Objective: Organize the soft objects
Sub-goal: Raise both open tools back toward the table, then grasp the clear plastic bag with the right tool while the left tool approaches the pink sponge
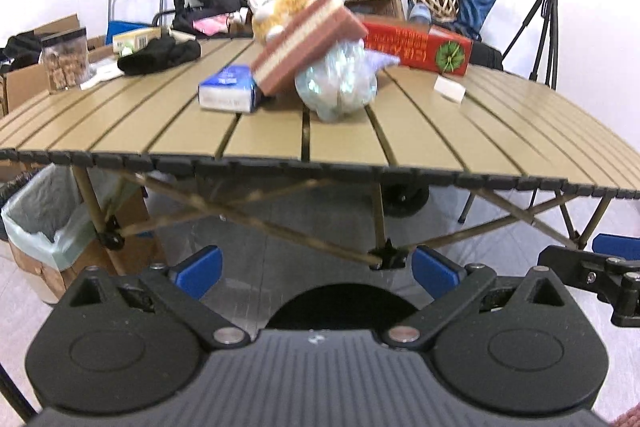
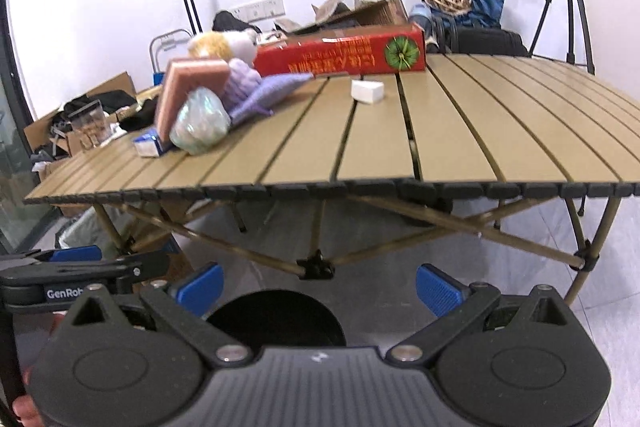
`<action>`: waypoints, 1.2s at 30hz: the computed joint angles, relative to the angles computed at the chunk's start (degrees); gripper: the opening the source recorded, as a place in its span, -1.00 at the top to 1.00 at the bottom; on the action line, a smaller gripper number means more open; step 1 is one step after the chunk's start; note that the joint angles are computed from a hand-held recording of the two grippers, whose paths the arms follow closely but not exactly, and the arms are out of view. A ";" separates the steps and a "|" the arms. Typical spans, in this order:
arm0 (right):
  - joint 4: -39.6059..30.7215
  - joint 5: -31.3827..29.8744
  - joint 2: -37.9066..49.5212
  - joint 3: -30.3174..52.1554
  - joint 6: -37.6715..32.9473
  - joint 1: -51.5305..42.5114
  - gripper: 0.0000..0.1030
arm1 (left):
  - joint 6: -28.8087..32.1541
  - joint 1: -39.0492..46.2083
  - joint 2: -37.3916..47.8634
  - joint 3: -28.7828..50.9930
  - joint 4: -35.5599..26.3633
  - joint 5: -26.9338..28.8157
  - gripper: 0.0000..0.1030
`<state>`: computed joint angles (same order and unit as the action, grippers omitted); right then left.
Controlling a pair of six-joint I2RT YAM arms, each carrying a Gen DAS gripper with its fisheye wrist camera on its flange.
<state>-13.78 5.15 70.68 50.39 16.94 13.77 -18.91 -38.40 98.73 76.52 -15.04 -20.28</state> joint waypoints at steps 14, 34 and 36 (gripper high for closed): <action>1.98 0.30 0.05 2.26 0.02 0.26 -0.99 | 1.61 0.37 -2.24 0.07 3.94 -3.33 -1.00; 12.68 1.85 14.96 14.13 -4.27 3.64 -0.99 | 0.96 7.59 0.90 8.26 5.22 -4.82 -1.00; 14.21 2.70 17.31 15.49 -5.55 4.22 -0.99 | 1.44 8.81 1.55 9.45 4.96 -3.88 -1.00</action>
<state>0.44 7.85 87.99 65.88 11.40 18.00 -17.47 -29.59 100.29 85.97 -10.08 -24.16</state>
